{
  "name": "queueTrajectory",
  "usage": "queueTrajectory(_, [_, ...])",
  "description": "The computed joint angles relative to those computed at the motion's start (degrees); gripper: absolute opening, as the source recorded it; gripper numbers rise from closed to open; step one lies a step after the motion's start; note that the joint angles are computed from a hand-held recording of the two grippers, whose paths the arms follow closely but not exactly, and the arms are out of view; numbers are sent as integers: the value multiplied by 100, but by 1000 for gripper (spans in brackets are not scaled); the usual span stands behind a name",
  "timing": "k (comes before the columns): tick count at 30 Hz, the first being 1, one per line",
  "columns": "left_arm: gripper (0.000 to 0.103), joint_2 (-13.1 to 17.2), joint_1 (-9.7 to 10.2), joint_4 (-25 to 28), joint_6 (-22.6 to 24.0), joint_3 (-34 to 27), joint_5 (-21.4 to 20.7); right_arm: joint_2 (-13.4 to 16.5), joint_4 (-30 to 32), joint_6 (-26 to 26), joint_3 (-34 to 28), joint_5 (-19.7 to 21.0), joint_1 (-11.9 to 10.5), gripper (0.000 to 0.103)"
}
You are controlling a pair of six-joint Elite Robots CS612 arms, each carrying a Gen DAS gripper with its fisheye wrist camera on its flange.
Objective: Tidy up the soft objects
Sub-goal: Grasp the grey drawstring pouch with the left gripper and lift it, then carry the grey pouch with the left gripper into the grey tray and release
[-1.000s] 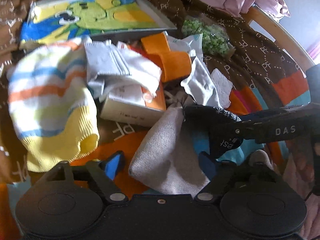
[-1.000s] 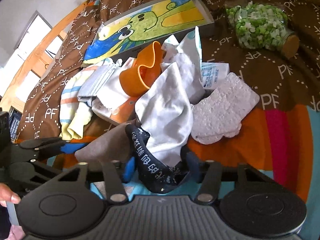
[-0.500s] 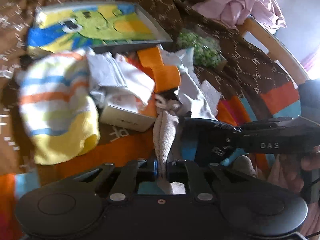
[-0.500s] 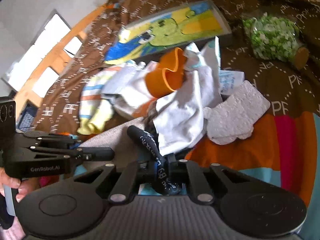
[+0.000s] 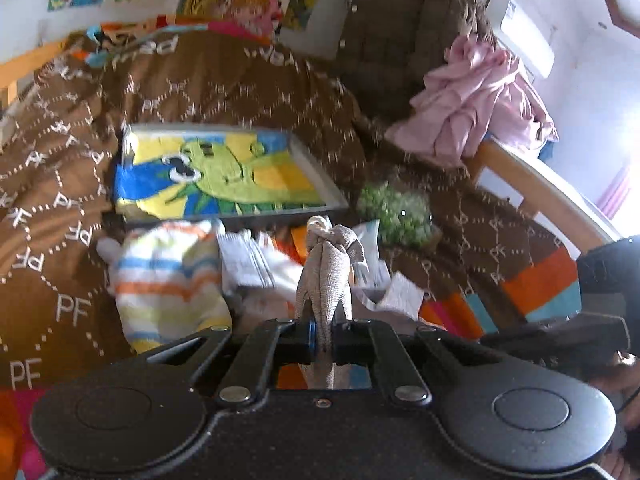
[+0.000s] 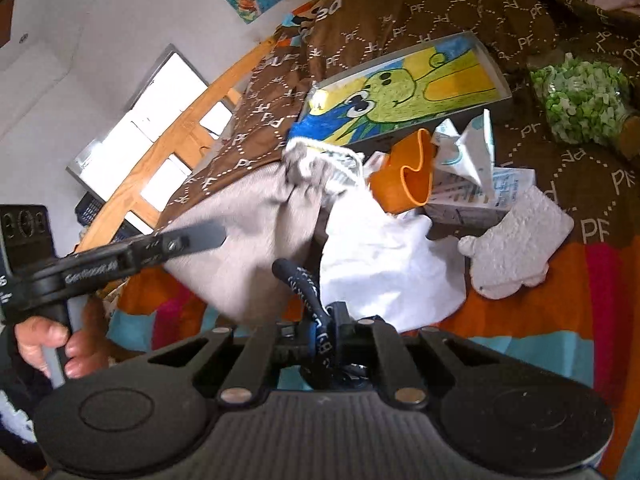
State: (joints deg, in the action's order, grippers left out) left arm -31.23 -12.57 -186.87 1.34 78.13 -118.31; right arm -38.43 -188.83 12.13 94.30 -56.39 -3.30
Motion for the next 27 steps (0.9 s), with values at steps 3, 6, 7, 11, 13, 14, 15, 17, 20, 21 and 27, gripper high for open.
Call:
queueTrajectory(3, [6,22,6,-388,-86,32,-1,-56,-54,58,79,255,-24,8])
queueTrajectory(6, [6,61,12,-724,-203,19,15,-126,16,2,138,320,-12,8])
queueTrajectory(7, [6,68,17,-776,-253,14,15,-137,75,6,127,404,-18,8])
queueTrajectory(11, [6,82,29,-906,-399,2,67,-129,231,146,-14,669,-58,8])
queueTrajectory(13, [6,93,33,-977,-514,-16,126,-163,381,-110,-124,407,-13,8])
queueTrajectory(14, [6,104,39,-1022,-573,-29,147,-167,443,-252,-208,293,9,8])
queueTrajectory(15, [6,118,44,-1079,-631,-47,183,-155,485,-350,-295,210,23,8])
queueTrajectory(17, [6,152,51,-1173,-729,-101,274,-97,544,-581,-530,-90,80,8])
queueTrajectory(20, [6,223,68,-1232,-908,-233,376,40,701,-907,-884,-413,150,8])
queueTrajectory(21, [6,249,72,-1219,-959,-280,411,102,762,-1001,-1000,-504,173,8])
queueTrajectory(27, [6,356,96,-1101,-1084,-473,544,518,952,-1288,-1623,-984,282,5])
